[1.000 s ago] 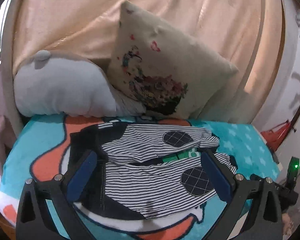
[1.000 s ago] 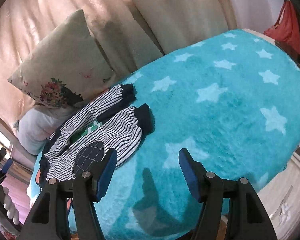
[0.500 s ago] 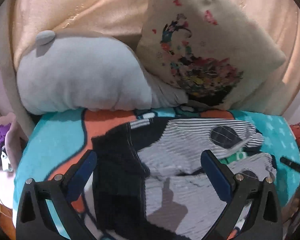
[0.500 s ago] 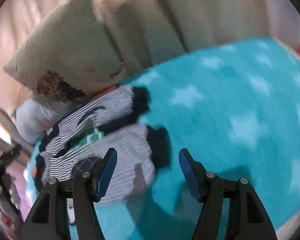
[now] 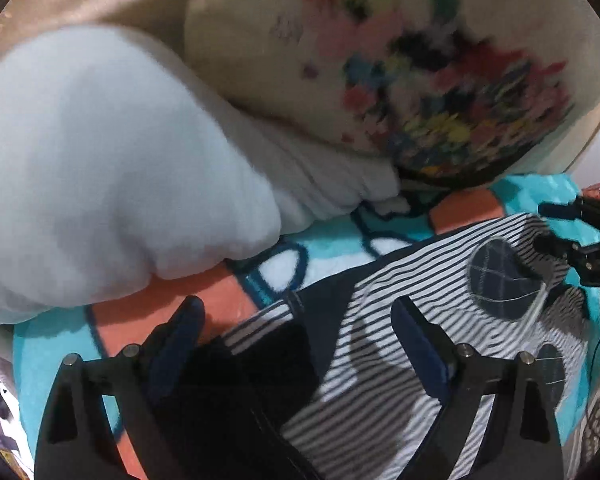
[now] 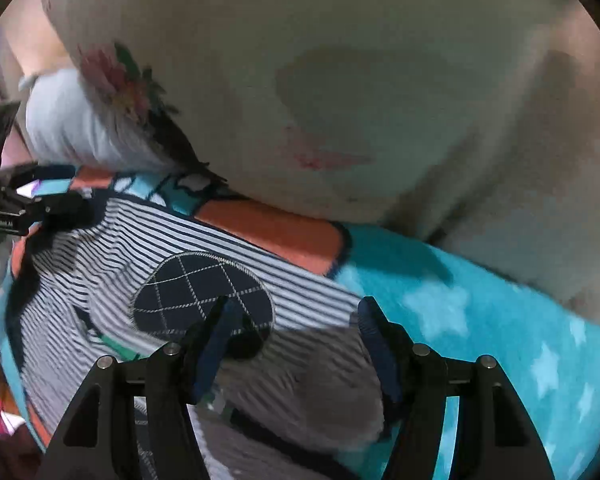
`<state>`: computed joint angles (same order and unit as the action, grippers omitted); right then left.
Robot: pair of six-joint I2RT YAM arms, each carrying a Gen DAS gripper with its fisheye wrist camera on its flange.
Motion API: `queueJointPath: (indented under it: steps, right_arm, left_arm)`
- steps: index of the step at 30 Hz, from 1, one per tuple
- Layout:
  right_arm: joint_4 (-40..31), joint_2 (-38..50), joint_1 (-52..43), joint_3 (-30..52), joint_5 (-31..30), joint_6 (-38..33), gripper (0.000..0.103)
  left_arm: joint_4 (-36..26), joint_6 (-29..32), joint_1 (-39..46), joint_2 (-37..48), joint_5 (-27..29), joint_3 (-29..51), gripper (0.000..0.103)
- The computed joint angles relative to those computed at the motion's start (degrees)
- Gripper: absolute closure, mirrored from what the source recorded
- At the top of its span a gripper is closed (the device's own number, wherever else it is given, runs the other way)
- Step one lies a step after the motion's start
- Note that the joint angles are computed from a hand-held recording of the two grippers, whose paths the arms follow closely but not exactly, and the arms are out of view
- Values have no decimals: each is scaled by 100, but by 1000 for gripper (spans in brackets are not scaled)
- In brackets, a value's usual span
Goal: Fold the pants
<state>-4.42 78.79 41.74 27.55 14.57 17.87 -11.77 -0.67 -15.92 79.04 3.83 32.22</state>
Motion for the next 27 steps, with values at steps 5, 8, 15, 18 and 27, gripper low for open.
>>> queueJointPath:
  steps: [5,8,15,18,27]
  right_arm:
    - [252,924,-351,475,-342,-502,35]
    - [270,1345,-535,728,-475,-752,35]
    - [322,1699,-967,891,-1155,-1157,30]
    - [211,1684,-875,894,-1056,-1162,38]
    - [-159,823,-378,572,-738,-539,96]
  left_arm:
    - [207,284,290,721,368,210,9]
    - [93,486,379,1204,592,477,9]
    - [11,737,211,1562,419,740,9]
    - [100,636,41,1456,111,642,24]
    - [-253,204,-419,501,-48,335,98]
